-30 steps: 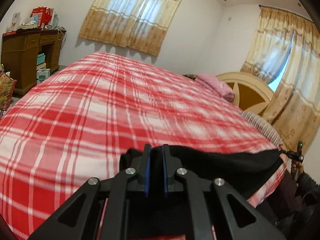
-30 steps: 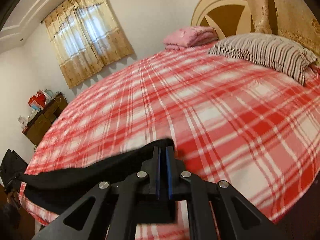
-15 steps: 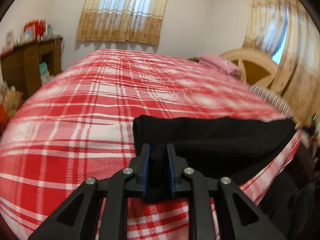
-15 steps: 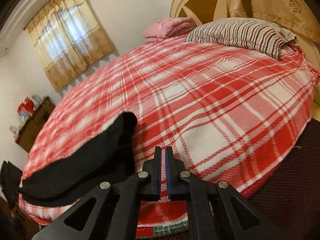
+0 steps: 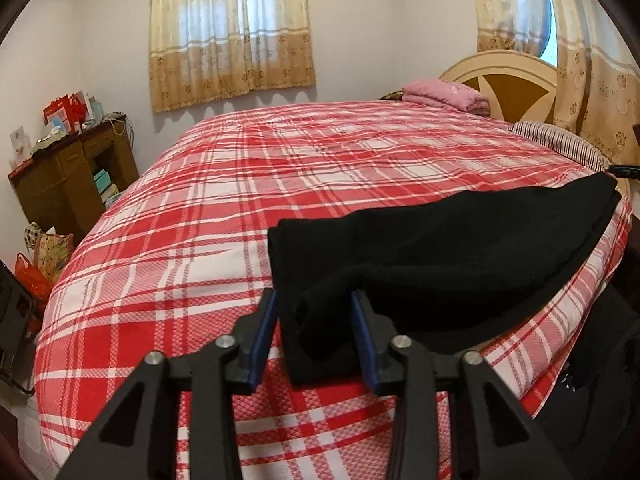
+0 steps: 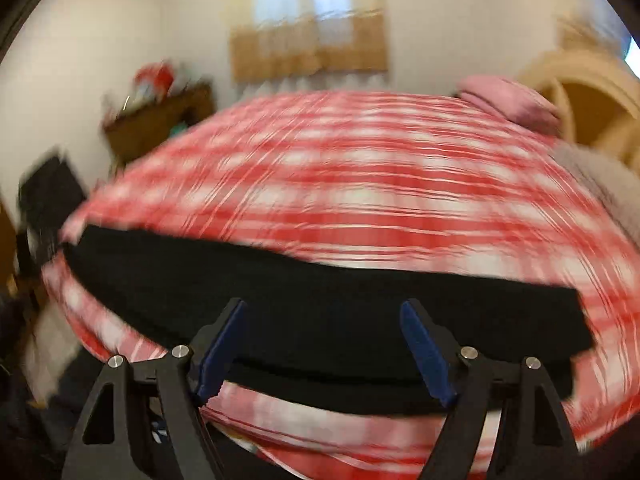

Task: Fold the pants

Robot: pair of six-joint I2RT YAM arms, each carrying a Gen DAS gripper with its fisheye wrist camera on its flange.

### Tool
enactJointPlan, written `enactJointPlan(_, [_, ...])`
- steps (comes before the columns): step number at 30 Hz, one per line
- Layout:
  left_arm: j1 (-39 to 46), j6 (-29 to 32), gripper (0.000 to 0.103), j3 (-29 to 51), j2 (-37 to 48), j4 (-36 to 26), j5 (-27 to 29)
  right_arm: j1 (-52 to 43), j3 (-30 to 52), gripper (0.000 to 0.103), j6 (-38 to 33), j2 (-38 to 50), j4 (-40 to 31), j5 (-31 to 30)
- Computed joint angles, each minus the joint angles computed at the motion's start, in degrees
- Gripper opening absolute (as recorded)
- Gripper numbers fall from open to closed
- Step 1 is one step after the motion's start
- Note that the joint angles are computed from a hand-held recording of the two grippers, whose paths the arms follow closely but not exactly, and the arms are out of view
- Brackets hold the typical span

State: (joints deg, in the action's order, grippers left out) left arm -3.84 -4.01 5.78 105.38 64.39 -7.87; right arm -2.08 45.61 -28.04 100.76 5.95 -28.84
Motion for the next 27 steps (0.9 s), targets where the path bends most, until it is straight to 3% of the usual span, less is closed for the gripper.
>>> enactJointPlan(1, [0.0, 0.0, 0.023, 0.0, 0.2, 0.1, 0.4, 3.9, -0.6, 0.079, 0.3, 0.4, 0.5, 1.3])
enactJointPlan(3, [-1.0, 0.5, 0.02, -0.3, 1.5, 2.2, -1.2, 12.5, -1.0, 0.058, 0.5, 2.3, 1.3, 4.2])
enactJointPlan(5, [-1.3, 0.7, 0.015, -0.8, 1.6, 3.5, -1.4, 18.9, -1.6, 0.05, 0.4, 4.3, 4.4, 7.3])
enactJointPlan(12, [-1.1, 0.4, 0.012, -1.4, -0.8, 3.9, -0.3, 35.2, 1.3, 0.049, 1.4, 15.3, 11.1, 12.9])
enactJointPlan(20, [1.0, -0.1, 0.012, -0.2, -0.5, 3.2, 2.7, 38.5, 4.3, 0.045, -0.6, 21.4, 14.0, 20.7])
enactJointPlan(22, [0.9, -0.3, 0.012, 0.1, 0.7, 3.9, 2.6, 39.0, 3.2, 0.037, -1.9, 21.3, 15.6, 21.7])
enactJointPlan(26, [0.9, -0.2, 0.011, 0.4, 1.0, 4.0, 2.2, 41.2, 2.1, 0.006, -3.3, 21.5, 18.7, 26.2])
enactJointPlan(27, [0.6, 0.0, 0.009, 0.4, 0.6, 3.7, 2.0, 41.3, 2.1, 0.003, -3.2, 20.9, 18.4, 26.0])
